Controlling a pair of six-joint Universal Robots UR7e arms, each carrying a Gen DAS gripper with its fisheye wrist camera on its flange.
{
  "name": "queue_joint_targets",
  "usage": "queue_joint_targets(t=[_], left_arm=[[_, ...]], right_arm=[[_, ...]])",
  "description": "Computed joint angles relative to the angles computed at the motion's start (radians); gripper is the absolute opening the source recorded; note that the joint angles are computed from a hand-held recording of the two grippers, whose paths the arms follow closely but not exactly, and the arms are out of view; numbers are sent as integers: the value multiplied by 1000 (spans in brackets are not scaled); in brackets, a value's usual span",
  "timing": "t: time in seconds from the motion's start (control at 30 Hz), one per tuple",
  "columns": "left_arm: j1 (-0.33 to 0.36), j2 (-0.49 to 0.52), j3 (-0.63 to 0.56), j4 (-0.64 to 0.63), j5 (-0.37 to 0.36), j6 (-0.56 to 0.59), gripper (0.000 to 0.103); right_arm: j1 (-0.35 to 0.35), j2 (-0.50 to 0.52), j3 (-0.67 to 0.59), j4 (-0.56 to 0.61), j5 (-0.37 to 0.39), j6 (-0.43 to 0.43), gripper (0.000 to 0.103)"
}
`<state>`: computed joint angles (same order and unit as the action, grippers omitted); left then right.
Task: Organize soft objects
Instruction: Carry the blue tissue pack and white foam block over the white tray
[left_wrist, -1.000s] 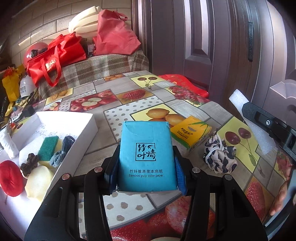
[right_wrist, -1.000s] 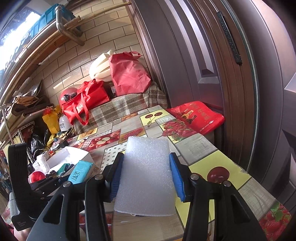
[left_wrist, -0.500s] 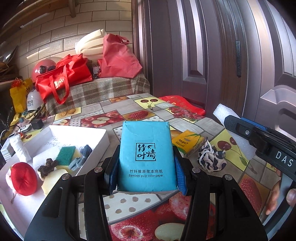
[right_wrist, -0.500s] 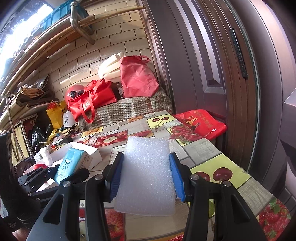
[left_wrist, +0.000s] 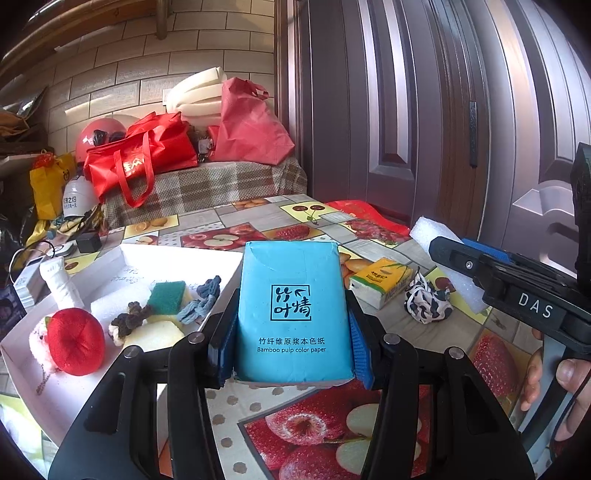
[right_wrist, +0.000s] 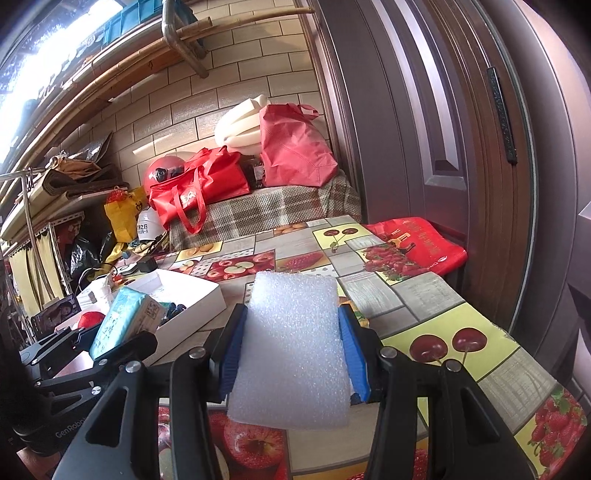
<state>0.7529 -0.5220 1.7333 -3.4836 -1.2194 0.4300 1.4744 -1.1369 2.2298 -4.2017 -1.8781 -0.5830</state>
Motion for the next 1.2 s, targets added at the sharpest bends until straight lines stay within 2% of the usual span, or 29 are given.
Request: queue_joint_targets(t=[0.37,0.73,1.2], left_arm=[[40,-80,88,-52,9,26,50],[74,-146,148,-93,51,25,50],[116,-188,161,-116,107,26,50]], right_arm=[[45,53,-21,-1,-30,-39,49],[95,111,-51,15,-49,-79,49],[147,185,-95,54,-66,-126,49]])
